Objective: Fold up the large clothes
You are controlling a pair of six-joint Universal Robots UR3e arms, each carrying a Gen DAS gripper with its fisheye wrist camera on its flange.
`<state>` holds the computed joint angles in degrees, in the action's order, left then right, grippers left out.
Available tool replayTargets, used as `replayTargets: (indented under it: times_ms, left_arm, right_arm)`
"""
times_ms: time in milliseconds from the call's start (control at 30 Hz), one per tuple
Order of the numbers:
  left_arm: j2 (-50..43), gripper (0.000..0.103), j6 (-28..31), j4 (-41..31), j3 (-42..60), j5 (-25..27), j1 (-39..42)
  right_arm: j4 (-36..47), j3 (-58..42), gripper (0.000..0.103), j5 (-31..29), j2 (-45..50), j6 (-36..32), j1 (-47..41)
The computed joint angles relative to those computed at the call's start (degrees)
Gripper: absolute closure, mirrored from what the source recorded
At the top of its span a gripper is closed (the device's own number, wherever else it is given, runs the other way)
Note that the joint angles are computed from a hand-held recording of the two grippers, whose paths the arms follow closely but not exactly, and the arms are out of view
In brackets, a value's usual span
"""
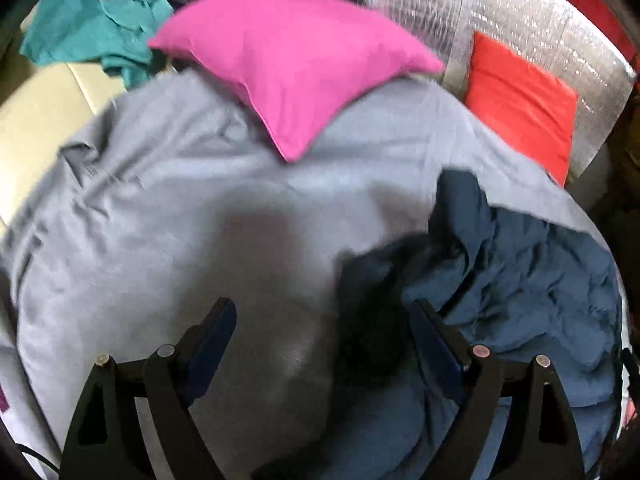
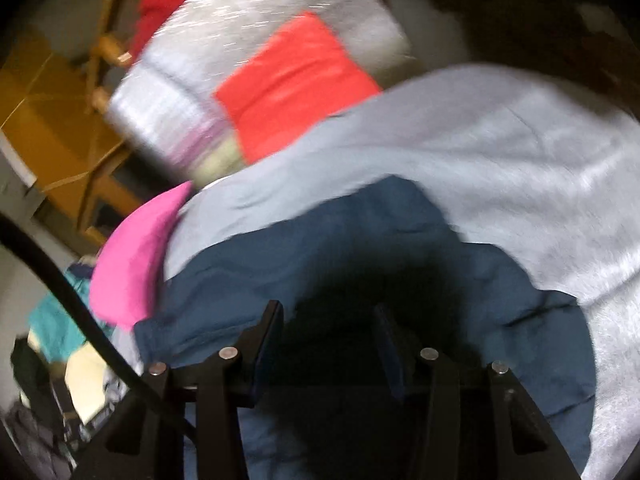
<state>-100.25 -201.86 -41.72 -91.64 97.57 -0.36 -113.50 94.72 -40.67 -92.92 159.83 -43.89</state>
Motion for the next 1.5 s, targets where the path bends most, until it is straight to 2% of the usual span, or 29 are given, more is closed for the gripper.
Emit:
replayTargets:
  times_ms: [100, 267, 433, 533, 667, 733, 800, 867, 1000, 1067, 1167, 1300, 1433, 1500]
  left_arm:
    - [1.4, 0.014, 0.9, -2.7, 0.3, 4.4, 0.7]
    - [3.3, 0.014, 2.4, -4.8, -1.2, 9.7, 2.3]
    - [6.6, 0.014, 3.8, -5.1, -2.6, 9.0, 5.4]
    - [8.2, 0.014, 3.5, -5.5, -3.4, 6.1, 7.8]
    - [7.9, 0.014, 4.4, -4.8, -3.5, 5.9, 8.6]
    - [8.0, 0.014, 5.1, -4.5, -3.7, 5.9, 8.8]
    - [8.0, 0.014, 5.8, -4.1, -3.9, 5.5, 9.0]
    - [8.2, 0.014, 6.4, -3.7, -4.2, 5.0, 9.3]
    - [9.3, 0.014, 7.0, -2.8, -5.0, 0.6, 9.3]
    - [9.6, 0.014, 7.8, -2.3, -5.0, -1.6, 8.6]
    - [9.1, 0.014, 8.5, -2.0, -4.4, -3.5, 6.8]
    - [7.2, 0.014, 8.5, -2.9, -2.8, -6.0, 4.3]
    - [3.0, 0.014, 7.7, -4.8, 0.3, -3.6, 0.4]
    - [0.6, 0.014, 7.4, -6.0, 2.2, -1.8, -1.6]
  right_arm:
    - [4.9, -0.2, 0.053, 2.3, -2.9, -3.7, 4.9]
    - [0.4, -5.6, 0.053, -0.8, 3.9, 4.8, 19.8]
    - [-4.4, -22.3, 0.053, -8.8, 19.8, 17.7, 37.3]
    - [-0.4, -39.1, 0.053, -12.8, 32.6, 24.0, 44.1]
    - [7.2, -59.3, 0.051, -21.1, 47.7, 27.6, 49.7]
    - [7.6, -63.1, 0.047, -21.1, 51.9, 28.9, 49.8]
    - [4.0, -58.3, 0.045, -17.3, 49.9, 31.3, 48.2]
    - [-1.3, -49.2, 0.044, -12.7, 45.2, 31.9, 46.1]
    - [-10.2, -27.9, 0.044, -3.3, 30.5, 29.5, 38.7]
    - [-11.7, -21.3, 0.044, -3.1, 23.7, 27.4, 35.3]
    - [-4.7, -11.3, 0.044, -1.4, 10.2, 17.0, 25.0]
    - [5.2, -0.5, 0.043, -3.7, -6.1, 2.4, 7.8]
    - [14.0, 5.5, 0.042, -7.3, -14.4, -9.2, -6.1]
    - [16.1, 8.1, 0.042, -8.4, -16.1, -13.0, -10.1]
